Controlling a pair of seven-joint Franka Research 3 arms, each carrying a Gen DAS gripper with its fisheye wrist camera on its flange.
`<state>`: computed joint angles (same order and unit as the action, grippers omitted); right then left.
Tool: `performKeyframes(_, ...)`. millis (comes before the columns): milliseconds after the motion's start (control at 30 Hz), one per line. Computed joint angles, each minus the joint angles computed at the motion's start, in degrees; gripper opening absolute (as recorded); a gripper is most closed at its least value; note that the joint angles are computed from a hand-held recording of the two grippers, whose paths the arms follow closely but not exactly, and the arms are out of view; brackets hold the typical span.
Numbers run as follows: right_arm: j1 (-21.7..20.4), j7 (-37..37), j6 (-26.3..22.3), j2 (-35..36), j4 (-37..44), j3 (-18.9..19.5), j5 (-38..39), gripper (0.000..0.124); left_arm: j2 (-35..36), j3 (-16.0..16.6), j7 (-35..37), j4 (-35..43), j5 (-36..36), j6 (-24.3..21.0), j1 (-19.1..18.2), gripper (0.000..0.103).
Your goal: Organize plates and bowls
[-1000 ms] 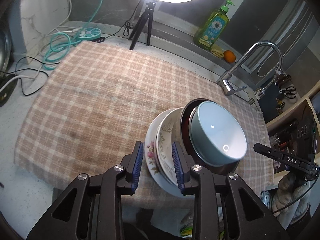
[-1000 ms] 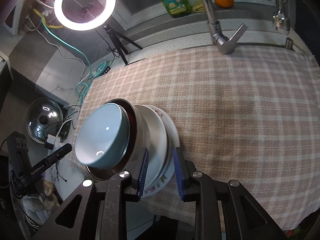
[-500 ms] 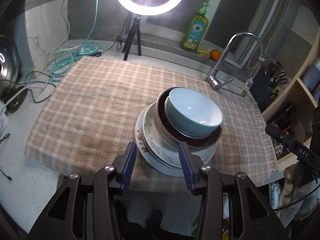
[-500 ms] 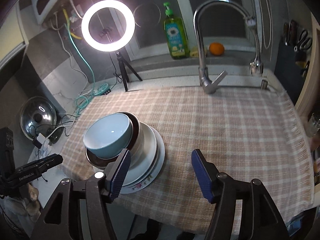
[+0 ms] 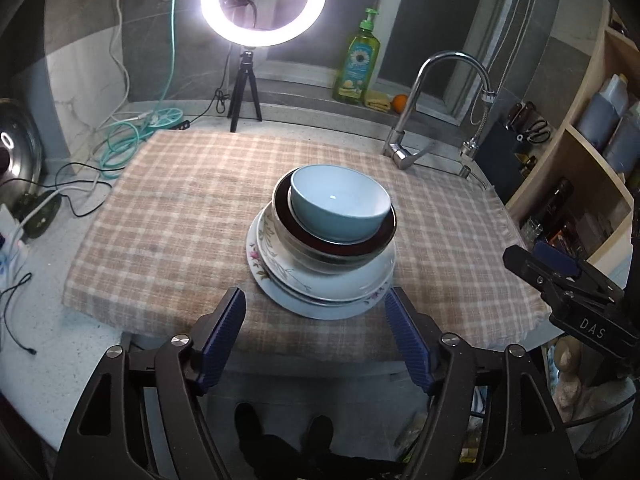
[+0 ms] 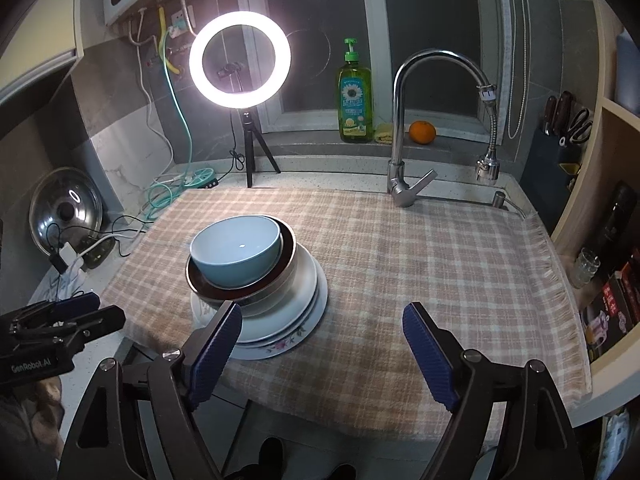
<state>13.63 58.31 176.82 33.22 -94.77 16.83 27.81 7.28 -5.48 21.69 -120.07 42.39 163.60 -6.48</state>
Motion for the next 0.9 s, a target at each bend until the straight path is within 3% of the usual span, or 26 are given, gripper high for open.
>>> performKeyframes(367,0.9,-0.5,0.9,-1.4,-2.4,0.4,-0.6,0.080,-1.0,-0.1,-3.4,-0.7,3.0,-2.4,-0.5,0.074)
performKeyframes(900,2.1,1.2,1.9,-1.1,-1.9,-0.6,-2.4,0.080,-1.3,-0.3,-5.0,-0.5,5.0,-1.1,0.2,0.074)
